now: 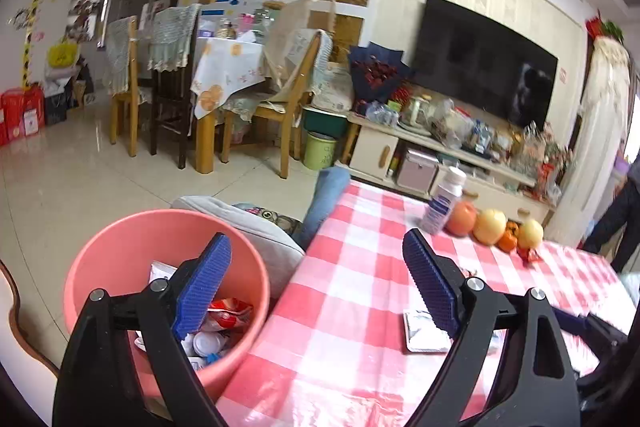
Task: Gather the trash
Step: 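Move both tools back over the table, then grasp the silver foil packet with the left tool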
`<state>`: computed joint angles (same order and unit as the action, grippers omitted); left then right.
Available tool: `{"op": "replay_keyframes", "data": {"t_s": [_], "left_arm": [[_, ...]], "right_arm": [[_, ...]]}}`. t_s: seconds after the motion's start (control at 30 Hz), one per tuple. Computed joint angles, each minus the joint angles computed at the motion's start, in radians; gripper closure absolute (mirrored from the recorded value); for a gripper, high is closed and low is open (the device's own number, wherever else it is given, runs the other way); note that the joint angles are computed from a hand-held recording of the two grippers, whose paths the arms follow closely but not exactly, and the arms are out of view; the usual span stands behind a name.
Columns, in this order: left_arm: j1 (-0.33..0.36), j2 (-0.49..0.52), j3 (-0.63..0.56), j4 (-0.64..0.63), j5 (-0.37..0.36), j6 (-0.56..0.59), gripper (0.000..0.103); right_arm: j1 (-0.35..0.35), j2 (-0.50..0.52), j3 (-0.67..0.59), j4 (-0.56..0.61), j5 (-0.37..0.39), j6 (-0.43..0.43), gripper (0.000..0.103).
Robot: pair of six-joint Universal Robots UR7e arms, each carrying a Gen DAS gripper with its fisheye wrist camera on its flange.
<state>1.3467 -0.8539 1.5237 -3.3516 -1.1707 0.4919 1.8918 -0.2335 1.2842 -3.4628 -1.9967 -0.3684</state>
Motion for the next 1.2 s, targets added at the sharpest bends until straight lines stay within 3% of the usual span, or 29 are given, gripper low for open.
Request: {"op": "replay_keyframes", "data": {"t_s": [0.7, 1.2], "left_arm": [[-0.094, 0.018, 0.133, 0.000, 0.094, 0.160, 0.015], [-0.114, 0.069, 0.133, 0.082, 0.117, 0.161, 0.015]], "right_arm": [[-0.051, -0.127, 0.226, -0.189, -0.016, -0.078, 0.005], [-0.116, -0.210, 0.323, -0.184, -0.012, -0.004, 0.005]]}}
